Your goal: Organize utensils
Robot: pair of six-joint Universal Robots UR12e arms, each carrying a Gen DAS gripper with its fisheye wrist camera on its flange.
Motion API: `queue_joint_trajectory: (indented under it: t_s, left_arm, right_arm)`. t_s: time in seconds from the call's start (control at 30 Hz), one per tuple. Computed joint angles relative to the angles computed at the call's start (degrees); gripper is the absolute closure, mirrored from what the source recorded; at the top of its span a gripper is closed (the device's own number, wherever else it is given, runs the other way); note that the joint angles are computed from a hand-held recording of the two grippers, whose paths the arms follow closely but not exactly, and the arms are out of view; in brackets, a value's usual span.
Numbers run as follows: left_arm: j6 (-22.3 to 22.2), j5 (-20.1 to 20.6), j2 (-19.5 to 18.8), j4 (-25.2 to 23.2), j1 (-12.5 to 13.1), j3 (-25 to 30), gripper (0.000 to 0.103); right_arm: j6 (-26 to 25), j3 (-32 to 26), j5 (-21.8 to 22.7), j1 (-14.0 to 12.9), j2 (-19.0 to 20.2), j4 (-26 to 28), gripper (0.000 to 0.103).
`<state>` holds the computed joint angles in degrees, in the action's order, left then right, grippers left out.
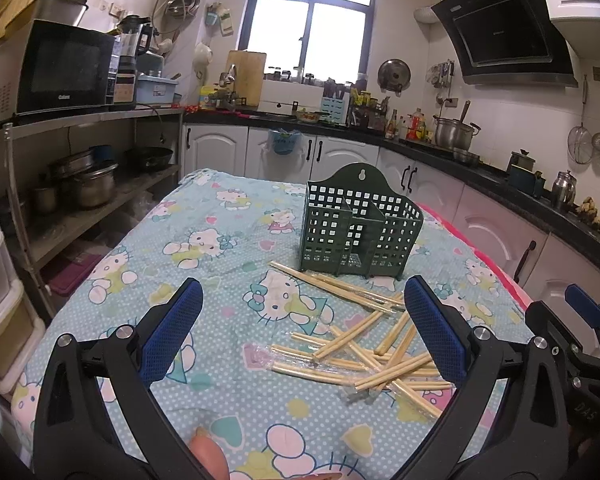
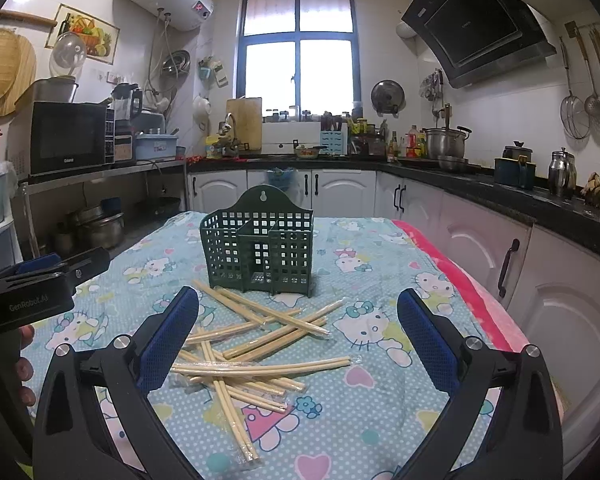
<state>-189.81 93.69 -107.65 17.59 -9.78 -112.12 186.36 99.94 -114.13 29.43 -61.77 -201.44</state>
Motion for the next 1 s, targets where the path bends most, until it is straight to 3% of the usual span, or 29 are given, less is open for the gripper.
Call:
queue_joint_trajectory:
  t_s: [1.0]
  left_arm:
    - [-0.1, 0.1, 0.6, -0.4, -0.2, 0.0, 0.01]
  right_arm:
    - [-0.3, -0.1, -0.2, 0.0, 0.1, -0.7, 0.006]
